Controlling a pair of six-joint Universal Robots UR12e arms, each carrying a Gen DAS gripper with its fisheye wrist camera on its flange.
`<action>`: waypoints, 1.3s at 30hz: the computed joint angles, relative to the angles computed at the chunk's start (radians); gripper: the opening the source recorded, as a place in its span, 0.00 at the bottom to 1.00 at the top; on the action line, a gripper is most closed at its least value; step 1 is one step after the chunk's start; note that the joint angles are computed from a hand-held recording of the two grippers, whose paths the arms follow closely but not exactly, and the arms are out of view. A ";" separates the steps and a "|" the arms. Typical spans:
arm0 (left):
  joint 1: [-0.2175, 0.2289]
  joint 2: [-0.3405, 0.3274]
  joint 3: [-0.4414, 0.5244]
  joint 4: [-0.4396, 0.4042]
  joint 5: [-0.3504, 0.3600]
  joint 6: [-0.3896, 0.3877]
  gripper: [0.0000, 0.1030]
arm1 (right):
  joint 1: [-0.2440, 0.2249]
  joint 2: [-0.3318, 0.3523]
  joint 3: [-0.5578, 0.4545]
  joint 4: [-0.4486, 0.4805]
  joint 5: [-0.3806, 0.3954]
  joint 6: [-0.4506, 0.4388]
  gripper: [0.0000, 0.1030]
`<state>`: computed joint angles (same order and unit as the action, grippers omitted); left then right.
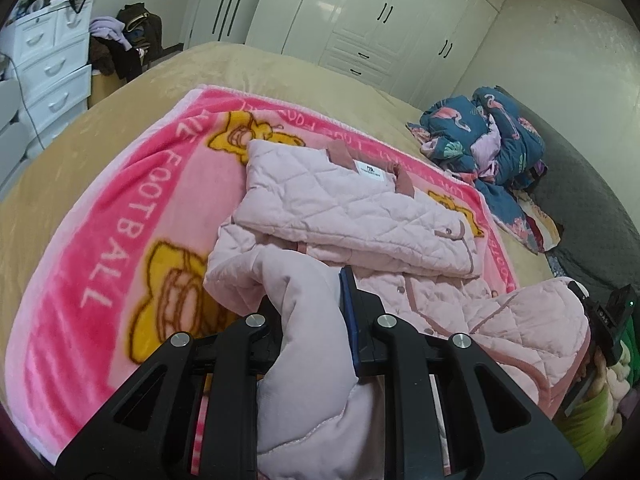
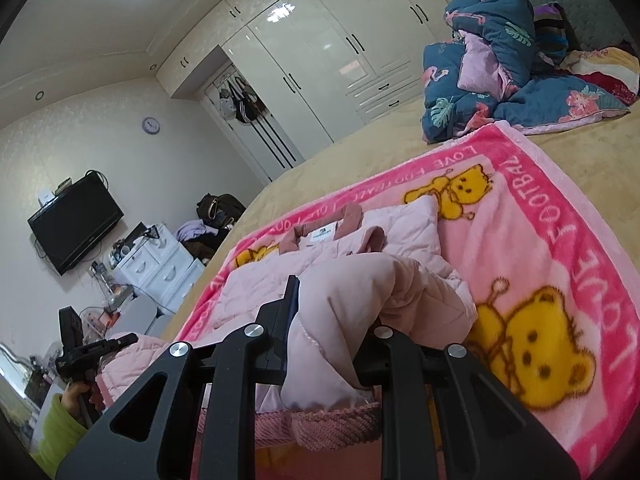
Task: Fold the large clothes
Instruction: 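Lift the jacket hem with both tools and fold it toward the collar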
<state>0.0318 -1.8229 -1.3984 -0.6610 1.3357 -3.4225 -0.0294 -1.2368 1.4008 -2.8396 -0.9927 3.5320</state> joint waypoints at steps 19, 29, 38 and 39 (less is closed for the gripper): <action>0.005 -0.118 0.183 -0.035 0.024 -0.019 0.14 | 0.021 0.150 -0.240 0.058 -0.084 0.068 0.17; 0.009 -0.210 0.303 -0.064 0.034 -0.029 0.16 | 0.035 0.275 -0.437 0.185 -0.139 0.085 0.18; 0.032 -0.284 0.376 -0.058 -0.019 -0.095 0.29 | 0.050 0.409 -0.660 0.387 -0.211 0.073 0.18; 0.033 -0.289 0.380 -0.058 -0.026 -0.103 0.33 | 0.051 0.430 -0.692 0.415 -0.217 0.078 0.18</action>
